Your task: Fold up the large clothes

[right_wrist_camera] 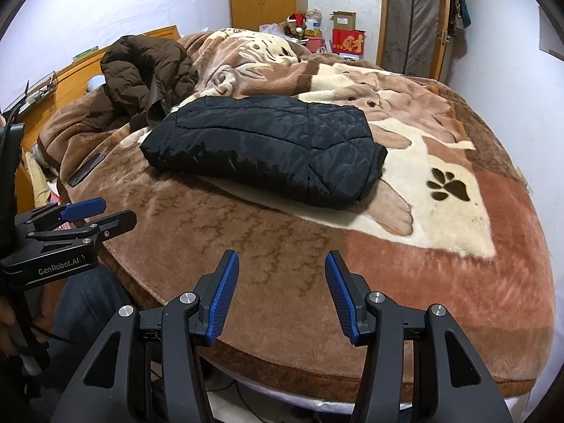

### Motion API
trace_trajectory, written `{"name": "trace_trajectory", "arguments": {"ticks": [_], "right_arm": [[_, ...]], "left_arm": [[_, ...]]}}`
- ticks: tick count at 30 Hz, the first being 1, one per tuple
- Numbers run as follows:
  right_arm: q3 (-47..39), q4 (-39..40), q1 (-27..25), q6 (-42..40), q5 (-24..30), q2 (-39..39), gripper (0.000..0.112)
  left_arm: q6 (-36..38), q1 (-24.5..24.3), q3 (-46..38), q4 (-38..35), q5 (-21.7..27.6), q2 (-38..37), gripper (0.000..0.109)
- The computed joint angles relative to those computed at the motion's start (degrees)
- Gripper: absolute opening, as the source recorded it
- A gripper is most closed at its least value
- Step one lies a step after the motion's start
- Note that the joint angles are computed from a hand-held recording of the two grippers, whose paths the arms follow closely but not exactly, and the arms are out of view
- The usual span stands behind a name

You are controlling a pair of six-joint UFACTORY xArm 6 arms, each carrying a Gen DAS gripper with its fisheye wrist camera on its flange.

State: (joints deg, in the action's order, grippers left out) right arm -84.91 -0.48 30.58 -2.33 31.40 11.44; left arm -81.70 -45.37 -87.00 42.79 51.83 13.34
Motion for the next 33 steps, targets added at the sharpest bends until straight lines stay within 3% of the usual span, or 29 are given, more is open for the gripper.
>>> {"name": "trace_trajectory", "arguments": {"ticks": [33], "right_arm": [[0.35,-0.50,0.25,0.50,-0.16,-0.10,0.052]], "left_arm": [[-0.18,-0.77,-1.23,0.06,2.60,0.42,0.070]]}}
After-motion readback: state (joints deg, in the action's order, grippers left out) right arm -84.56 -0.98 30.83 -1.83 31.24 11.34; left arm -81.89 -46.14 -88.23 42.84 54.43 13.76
